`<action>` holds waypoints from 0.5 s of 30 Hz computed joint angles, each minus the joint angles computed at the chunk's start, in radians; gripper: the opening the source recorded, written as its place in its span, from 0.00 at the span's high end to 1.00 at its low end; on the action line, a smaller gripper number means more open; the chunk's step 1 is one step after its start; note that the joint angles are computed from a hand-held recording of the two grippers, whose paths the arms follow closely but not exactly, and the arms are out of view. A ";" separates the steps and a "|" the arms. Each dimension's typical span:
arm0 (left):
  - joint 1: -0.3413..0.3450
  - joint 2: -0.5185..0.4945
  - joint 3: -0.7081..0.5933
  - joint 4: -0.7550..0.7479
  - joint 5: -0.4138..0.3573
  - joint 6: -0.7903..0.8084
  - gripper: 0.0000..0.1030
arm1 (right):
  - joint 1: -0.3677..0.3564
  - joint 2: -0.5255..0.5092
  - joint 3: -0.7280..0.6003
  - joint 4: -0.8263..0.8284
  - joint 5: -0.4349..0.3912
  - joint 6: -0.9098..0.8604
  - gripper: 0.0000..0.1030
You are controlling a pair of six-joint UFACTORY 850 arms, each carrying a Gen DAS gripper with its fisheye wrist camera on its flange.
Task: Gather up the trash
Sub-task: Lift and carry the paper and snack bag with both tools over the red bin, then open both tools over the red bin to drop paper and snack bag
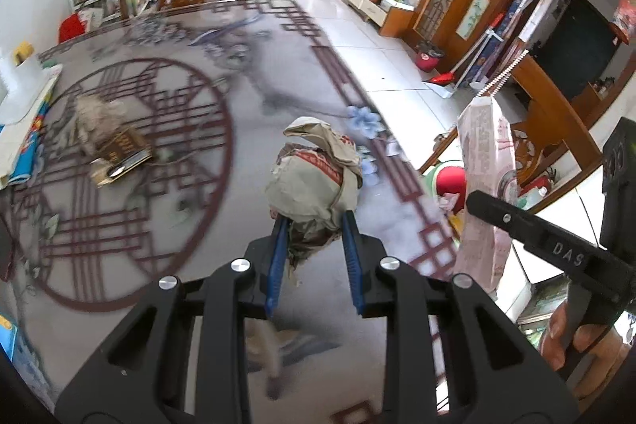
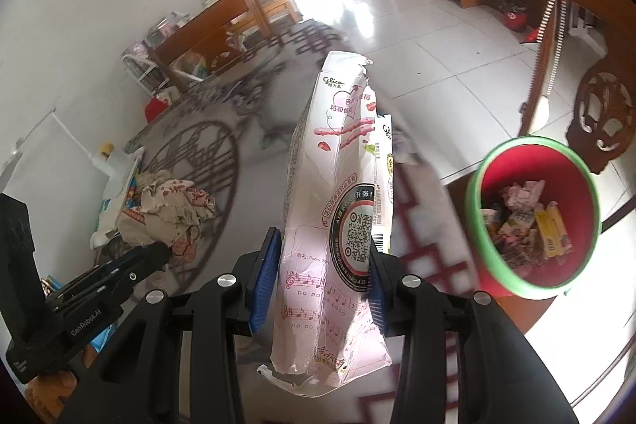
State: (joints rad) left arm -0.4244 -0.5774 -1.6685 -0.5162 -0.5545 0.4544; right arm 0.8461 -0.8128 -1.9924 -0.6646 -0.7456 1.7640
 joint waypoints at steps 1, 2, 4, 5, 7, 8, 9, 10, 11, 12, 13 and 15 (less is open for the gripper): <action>-0.009 -0.003 -0.005 -0.001 0.000 0.001 0.75 | -0.001 0.025 0.040 -0.014 0.008 0.023 0.63; -0.024 -0.009 -0.014 -0.001 -0.001 -0.001 0.75 | -0.003 0.054 0.088 -0.028 0.015 0.052 0.63; -0.050 -0.021 -0.034 -0.001 -0.008 -0.004 0.75 | -0.004 0.098 0.160 -0.052 0.024 0.101 0.63; -0.062 -0.026 -0.041 0.000 -0.011 -0.005 0.75 | -0.006 0.125 0.206 -0.066 0.030 0.132 0.63; -0.080 -0.037 -0.057 0.000 -0.018 -0.003 0.75 | -0.009 0.173 0.286 -0.086 0.041 0.188 0.63; -0.096 -0.046 -0.069 0.002 -0.024 -0.003 0.75 | -0.009 0.195 0.322 -0.097 0.045 0.217 0.63; -0.103 -0.051 -0.074 0.001 -0.026 0.000 0.75 | -0.010 0.209 0.345 -0.104 0.047 0.236 0.63; -0.118 -0.060 -0.088 0.003 -0.033 0.002 0.75 | -0.011 0.228 0.376 -0.112 0.051 0.259 0.63; -0.129 -0.072 -0.102 0.003 -0.042 0.004 0.75 | -0.014 0.252 0.417 -0.123 0.055 0.292 0.63; -0.137 -0.086 -0.122 0.002 -0.054 0.006 0.75 | -0.014 0.267 0.442 -0.130 0.057 0.310 0.63; -0.148 -0.103 -0.145 0.000 -0.070 0.006 0.75 | -0.017 0.287 0.474 -0.136 0.057 0.330 0.63; -0.165 -0.135 -0.189 0.002 -0.096 0.006 0.75 | -0.023 0.316 0.520 -0.143 0.051 0.354 0.63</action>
State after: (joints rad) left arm -0.5892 -0.7122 -1.8576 -0.5145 -0.6507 0.4604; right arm 0.8232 -0.4967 -1.4724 -0.8078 -0.6942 2.1179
